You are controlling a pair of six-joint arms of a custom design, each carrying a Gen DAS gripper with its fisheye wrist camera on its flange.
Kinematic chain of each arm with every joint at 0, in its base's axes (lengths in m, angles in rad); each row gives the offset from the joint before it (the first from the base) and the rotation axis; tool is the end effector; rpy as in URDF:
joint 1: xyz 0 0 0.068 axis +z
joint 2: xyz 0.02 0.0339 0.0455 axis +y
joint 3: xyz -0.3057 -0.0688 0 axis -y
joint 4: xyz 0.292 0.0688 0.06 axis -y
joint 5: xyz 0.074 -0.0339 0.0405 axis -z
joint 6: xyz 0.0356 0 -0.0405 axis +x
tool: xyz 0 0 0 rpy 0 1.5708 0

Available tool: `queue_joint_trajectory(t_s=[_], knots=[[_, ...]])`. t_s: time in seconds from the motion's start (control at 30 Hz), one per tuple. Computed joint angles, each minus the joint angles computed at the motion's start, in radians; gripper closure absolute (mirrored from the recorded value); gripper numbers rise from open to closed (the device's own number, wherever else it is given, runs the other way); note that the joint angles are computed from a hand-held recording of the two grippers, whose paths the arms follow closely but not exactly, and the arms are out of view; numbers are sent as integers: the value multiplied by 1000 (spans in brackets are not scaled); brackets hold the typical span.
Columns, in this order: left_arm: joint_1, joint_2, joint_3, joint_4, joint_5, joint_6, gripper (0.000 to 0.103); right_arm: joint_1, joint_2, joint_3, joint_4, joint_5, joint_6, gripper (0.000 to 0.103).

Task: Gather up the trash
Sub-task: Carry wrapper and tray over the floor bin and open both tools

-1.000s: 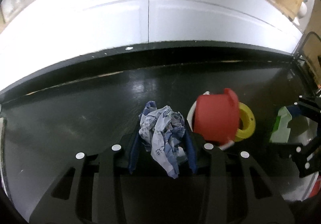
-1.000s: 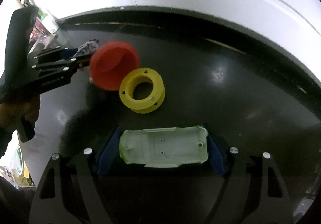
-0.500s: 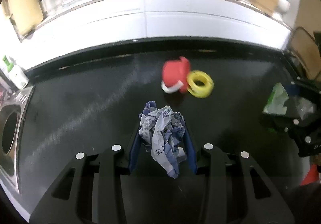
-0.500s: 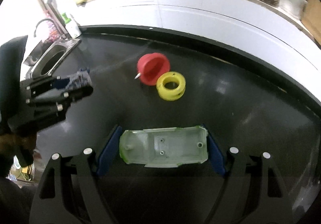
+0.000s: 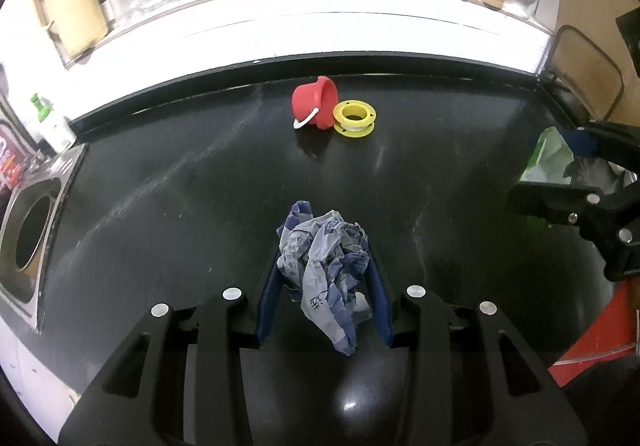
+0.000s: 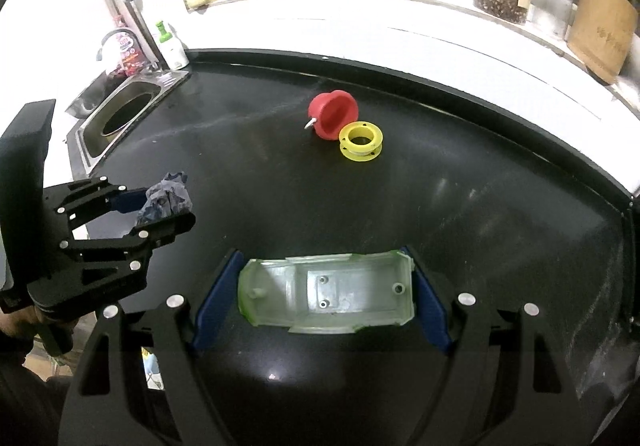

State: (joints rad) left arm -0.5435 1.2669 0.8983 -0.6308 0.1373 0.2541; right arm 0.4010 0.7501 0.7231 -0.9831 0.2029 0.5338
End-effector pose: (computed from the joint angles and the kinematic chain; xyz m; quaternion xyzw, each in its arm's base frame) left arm 0.2385 -0.1498 0.2640 0.3895 0.8746 -0.1057 0.2687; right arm 0.1388 0.0511 0.2818 0.0914 0.9521 0.0371 0.2896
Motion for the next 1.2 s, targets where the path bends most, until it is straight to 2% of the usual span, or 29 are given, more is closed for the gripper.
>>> queue_joint_trajectory(t_s=[0.17, 0.33, 0.5, 0.67, 0.83, 1.0, 1.2], knots=[[46, -66, -27, -32, 4, 4, 64, 101, 38, 43, -1, 48, 35, 26], [172, -122, -45, -57, 27, 28, 64, 186, 144, 101, 58, 64, 32, 26], [410, -172, -57, -91, 70, 102, 64, 291, 348, 201, 177, 41, -8, 26], [775, -178, -60, -122, 132, 244, 64, 408, 604, 362, 285, -10, -59, 26], [1144, -81, -42, -110, 172, 392, 64, 516, 924, 635, 338, -112, -145, 26], [1447, 112, 9, -38, 184, 480, 64, 604, 1277, 1023, 290, -233, -223, 26], [1650, 398, 96, 83, 216, 486, 64, 679, 1794, 1713, 76, -363, -248, 26]])
